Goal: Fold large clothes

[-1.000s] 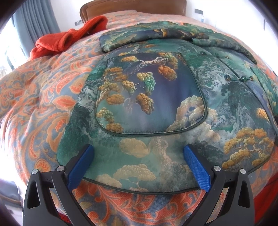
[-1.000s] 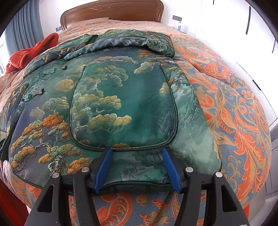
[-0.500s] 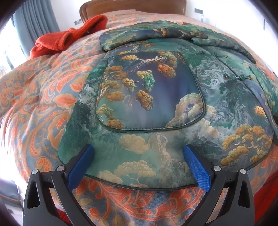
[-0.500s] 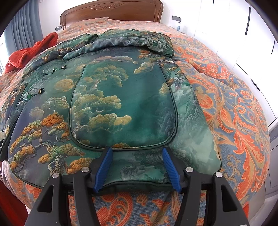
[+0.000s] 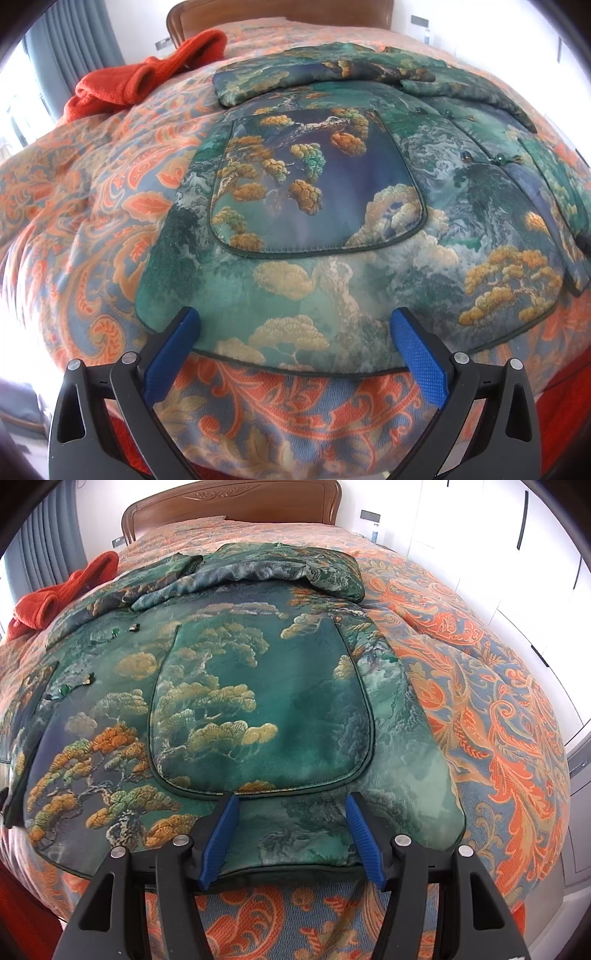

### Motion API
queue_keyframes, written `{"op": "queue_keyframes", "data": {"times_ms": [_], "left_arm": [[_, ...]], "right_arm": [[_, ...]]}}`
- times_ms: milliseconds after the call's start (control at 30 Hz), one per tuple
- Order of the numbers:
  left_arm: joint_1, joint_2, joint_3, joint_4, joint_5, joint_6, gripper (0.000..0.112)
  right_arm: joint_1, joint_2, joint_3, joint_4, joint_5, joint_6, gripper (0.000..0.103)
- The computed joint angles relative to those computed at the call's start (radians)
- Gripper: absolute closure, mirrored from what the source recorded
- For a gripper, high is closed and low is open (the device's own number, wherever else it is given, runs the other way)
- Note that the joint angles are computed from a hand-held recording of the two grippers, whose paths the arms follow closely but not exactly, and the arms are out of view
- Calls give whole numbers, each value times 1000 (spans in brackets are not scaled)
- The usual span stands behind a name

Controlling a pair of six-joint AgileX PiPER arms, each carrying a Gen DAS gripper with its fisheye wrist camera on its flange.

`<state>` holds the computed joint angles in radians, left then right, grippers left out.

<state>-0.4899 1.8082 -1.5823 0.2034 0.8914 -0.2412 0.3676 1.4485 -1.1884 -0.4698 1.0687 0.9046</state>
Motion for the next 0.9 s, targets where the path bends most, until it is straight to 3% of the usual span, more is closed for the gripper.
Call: {"op": "queue_keyframes", "data": {"times_ms": [200,367,467,567,633,733,900], "left_arm": [[28,-65,30,-48,13,69,10],[234,-184,104,-287,-23,255,10],[407,-185,97,-487,31,357,10],[526,-113,29,-682,134,462,10],[531,-62,2,-731,162,504,10],[492,-9,11,-742,140,571,10],[378,45,23,-613,47,573,10]], "right_arm": [[-9,-84,2,22,18,-7,41],[-75,-165,-29,27,23,-53,41],[-194,-202,-56,77,16,-151,41],[-382,-214,-64,229,4,-307,41],[-491,-224,-47,334,-16,-412,41],[-622,-217,-15,499,-44,-598,41],[-753,-142,10,757,-28,-868,41]]}}
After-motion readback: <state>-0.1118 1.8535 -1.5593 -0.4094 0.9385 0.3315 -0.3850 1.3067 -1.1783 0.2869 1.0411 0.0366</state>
